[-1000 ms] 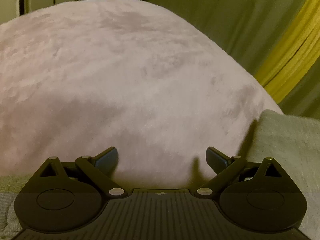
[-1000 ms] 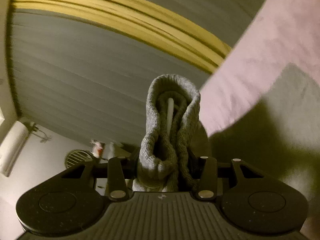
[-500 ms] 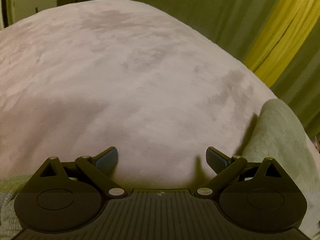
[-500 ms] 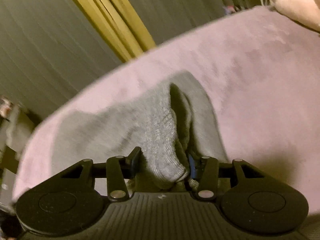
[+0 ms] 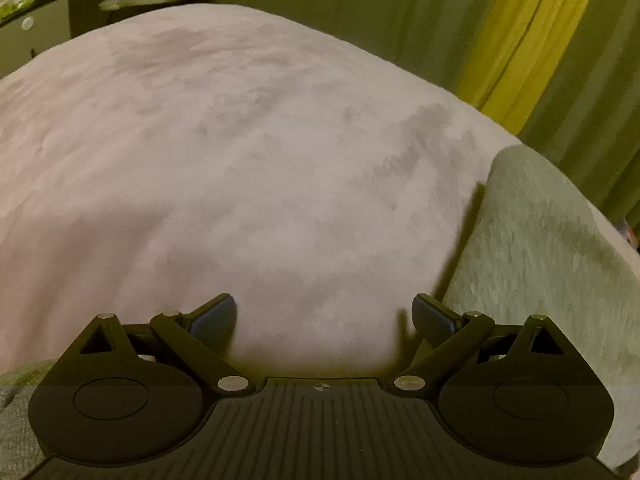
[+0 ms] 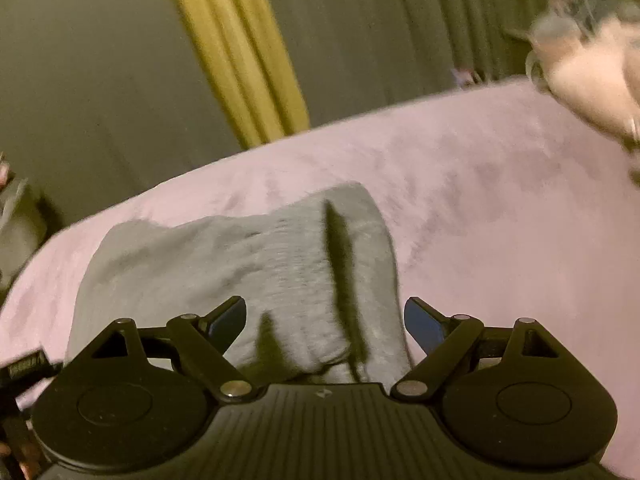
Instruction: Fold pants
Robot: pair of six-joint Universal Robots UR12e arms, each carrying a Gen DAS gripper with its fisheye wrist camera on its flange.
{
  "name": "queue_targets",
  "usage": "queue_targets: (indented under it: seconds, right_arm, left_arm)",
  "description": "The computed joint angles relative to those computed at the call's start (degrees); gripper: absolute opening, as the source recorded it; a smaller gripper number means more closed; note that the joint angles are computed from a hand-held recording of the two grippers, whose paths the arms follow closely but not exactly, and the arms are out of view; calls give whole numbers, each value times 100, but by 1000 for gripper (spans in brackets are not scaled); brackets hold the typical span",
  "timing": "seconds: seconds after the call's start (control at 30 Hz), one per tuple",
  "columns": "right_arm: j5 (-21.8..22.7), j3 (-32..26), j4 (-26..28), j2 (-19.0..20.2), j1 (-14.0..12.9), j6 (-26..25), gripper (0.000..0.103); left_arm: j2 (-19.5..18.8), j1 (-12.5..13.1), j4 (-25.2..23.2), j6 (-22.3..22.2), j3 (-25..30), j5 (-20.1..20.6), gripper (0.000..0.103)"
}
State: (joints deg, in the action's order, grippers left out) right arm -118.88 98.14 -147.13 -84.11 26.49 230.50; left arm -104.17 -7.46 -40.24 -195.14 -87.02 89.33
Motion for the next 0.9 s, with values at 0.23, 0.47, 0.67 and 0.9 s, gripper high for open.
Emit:
queue_targets:
  seconds: [0.23, 0.47, 0.67, 0.9]
  right_arm:
    - [386, -430, 1337, 255, -47, -273, 99]
    - [441, -155, 837, 79, -40, 64, 99]
    - [226, -325, 1236, 180, 83, 89, 99]
    - [241, -482, 1610, 286, 73, 20, 99]
  left_arm:
    - [13, -8, -14, 113, -12, 15, 99]
    - [10, -16, -41, 118, 9, 19, 99]
    - [33, -22, 44, 219, -25, 10, 99]
    - [93, -12, 162, 380, -97, -80, 99]
